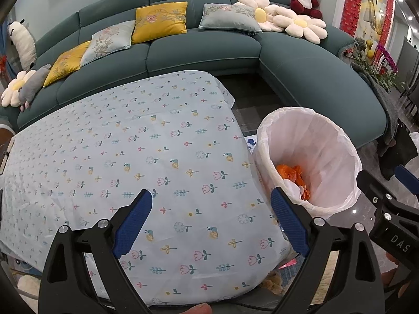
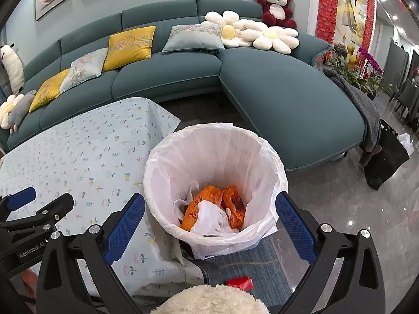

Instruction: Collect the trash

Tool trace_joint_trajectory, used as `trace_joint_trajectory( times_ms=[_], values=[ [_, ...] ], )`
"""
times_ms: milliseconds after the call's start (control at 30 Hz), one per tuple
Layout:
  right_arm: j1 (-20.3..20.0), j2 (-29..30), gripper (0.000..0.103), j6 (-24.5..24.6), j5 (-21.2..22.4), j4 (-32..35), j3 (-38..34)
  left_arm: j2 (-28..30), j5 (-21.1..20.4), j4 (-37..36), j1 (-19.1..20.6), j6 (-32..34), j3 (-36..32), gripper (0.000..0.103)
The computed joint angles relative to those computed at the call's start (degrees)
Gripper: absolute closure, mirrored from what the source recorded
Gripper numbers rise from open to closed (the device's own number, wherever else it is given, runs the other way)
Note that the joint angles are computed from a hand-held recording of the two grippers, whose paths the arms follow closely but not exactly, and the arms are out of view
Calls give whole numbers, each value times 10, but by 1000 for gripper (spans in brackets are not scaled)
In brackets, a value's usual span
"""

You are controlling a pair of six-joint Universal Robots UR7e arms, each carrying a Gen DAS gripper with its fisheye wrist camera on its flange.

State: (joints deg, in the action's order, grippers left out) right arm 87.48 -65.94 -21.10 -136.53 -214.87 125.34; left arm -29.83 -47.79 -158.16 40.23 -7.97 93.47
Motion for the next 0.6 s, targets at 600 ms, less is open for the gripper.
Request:
trace_joint_trajectory(
  times_ms=[600],
  values=[
    [-2,3,7,-3,3,7,-1,3,9,-15,-2,3,7,15]
  ],
)
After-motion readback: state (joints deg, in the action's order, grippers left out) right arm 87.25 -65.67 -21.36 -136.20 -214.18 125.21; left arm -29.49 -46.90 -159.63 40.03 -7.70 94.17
